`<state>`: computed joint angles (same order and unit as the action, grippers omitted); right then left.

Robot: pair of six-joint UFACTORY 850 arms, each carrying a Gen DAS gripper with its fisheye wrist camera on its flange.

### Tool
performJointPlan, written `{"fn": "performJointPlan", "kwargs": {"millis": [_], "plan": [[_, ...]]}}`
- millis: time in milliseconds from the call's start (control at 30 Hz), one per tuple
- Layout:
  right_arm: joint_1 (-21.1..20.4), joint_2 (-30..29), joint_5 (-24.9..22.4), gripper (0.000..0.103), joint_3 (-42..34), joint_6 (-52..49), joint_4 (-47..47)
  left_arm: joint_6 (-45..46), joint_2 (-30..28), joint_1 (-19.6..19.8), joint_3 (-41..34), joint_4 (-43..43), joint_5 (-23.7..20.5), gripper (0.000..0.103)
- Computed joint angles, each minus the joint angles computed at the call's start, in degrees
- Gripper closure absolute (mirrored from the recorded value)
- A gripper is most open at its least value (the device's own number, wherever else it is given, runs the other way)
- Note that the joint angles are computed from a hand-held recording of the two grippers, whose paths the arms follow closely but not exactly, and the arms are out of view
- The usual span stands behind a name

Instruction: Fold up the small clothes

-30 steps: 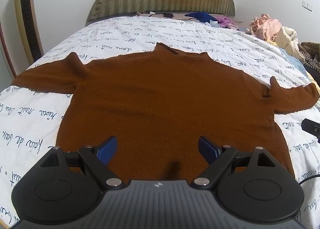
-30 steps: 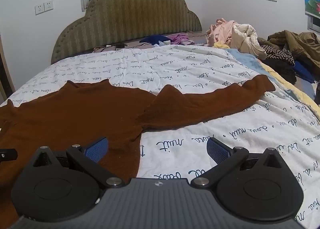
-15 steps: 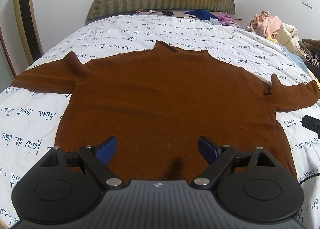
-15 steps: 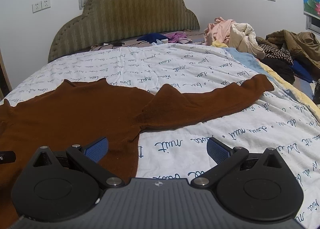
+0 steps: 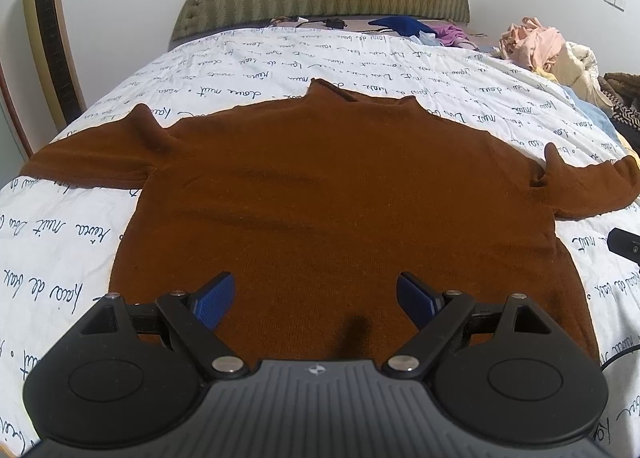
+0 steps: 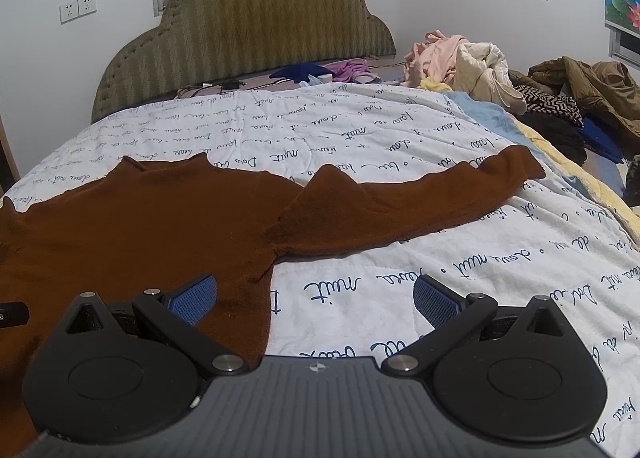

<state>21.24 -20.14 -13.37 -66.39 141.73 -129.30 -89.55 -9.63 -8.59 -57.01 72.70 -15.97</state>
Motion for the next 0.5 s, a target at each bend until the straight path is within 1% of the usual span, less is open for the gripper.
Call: {"fn": "performJointPlan", "kwargs": {"millis": [500], "plan": [[-0.02,-0.13,0.19,0.0,-0.08,-0.21,0.2,-0.8,-0.2,-0.23,-0.09,0.87,-0.41,0.015]]}}
